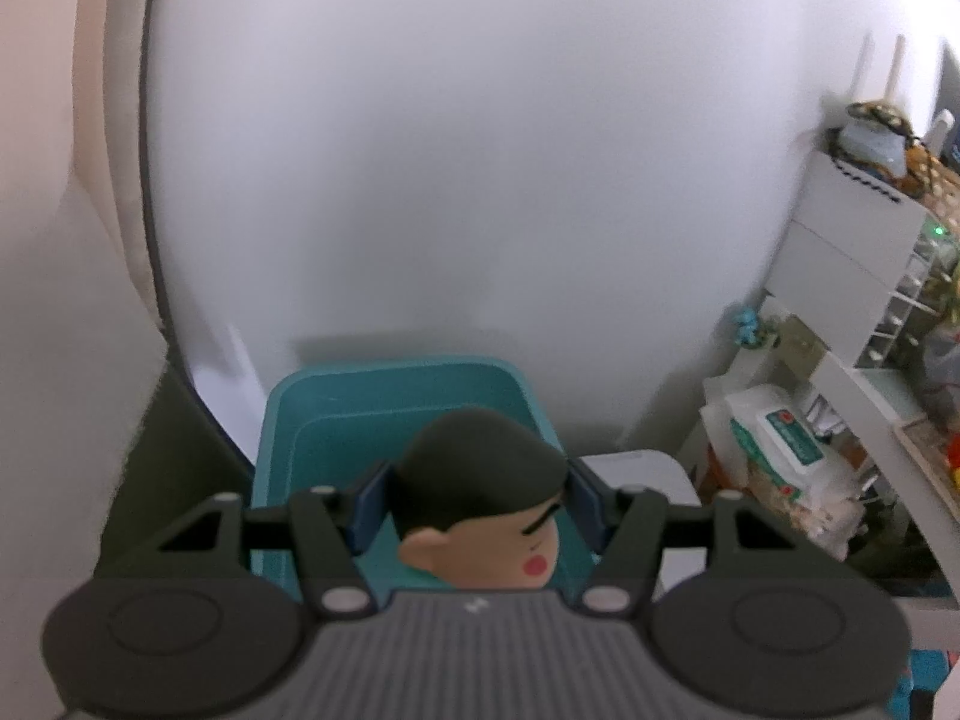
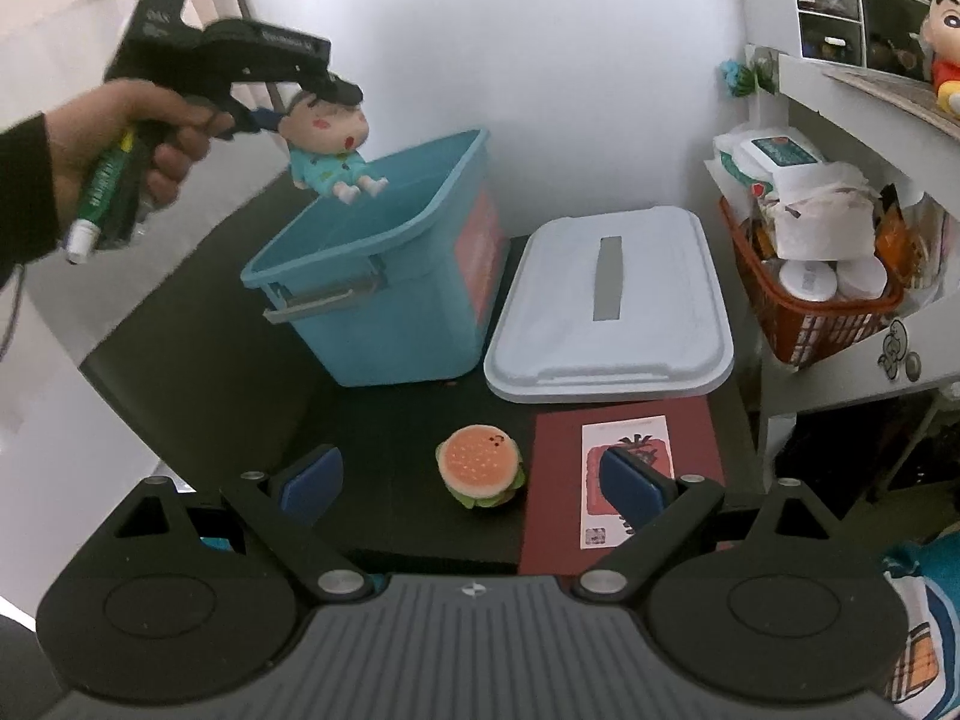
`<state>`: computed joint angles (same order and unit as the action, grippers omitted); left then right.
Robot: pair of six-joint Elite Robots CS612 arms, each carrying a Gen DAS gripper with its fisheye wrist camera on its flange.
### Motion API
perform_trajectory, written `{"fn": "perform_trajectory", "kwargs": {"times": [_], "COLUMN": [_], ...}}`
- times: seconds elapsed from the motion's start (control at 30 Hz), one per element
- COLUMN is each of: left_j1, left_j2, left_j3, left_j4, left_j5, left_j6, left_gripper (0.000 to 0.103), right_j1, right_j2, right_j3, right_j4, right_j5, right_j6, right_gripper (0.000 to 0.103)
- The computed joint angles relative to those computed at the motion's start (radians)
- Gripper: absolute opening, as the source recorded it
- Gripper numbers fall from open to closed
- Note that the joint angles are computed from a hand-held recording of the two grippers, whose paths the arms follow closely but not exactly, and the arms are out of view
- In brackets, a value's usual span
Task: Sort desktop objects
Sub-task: 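Lower the Shin-chan figurine into the teal bin with the left tool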
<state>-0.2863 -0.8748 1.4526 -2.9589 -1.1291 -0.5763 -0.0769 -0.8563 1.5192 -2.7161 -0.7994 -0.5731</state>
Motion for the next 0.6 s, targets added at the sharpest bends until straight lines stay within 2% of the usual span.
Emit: {"fn": "perform_trajectory", "kwargs": {"times": [0.27, 0.6], "left_j1": [0.024, 0.043], "left_j2": [0.047, 0.086], "left_j3": [-0.052, -0.103], "left_j4": [0.045, 0.094], "left_j5": [-0.037, -0.048], "left_j6": [-0.01, -0.008], "left_gripper": [0.065, 0.065], "right_j1": [0.001, 0.001], "right_j2": [0.006, 0.011], "right_j3": [-0.013, -0.025], "right_j4": [0.018, 0.055], "right_j5": [0.001, 0.02], "right_j6": [0.008, 0.01], "right_gripper": [0.095, 0.095]}}
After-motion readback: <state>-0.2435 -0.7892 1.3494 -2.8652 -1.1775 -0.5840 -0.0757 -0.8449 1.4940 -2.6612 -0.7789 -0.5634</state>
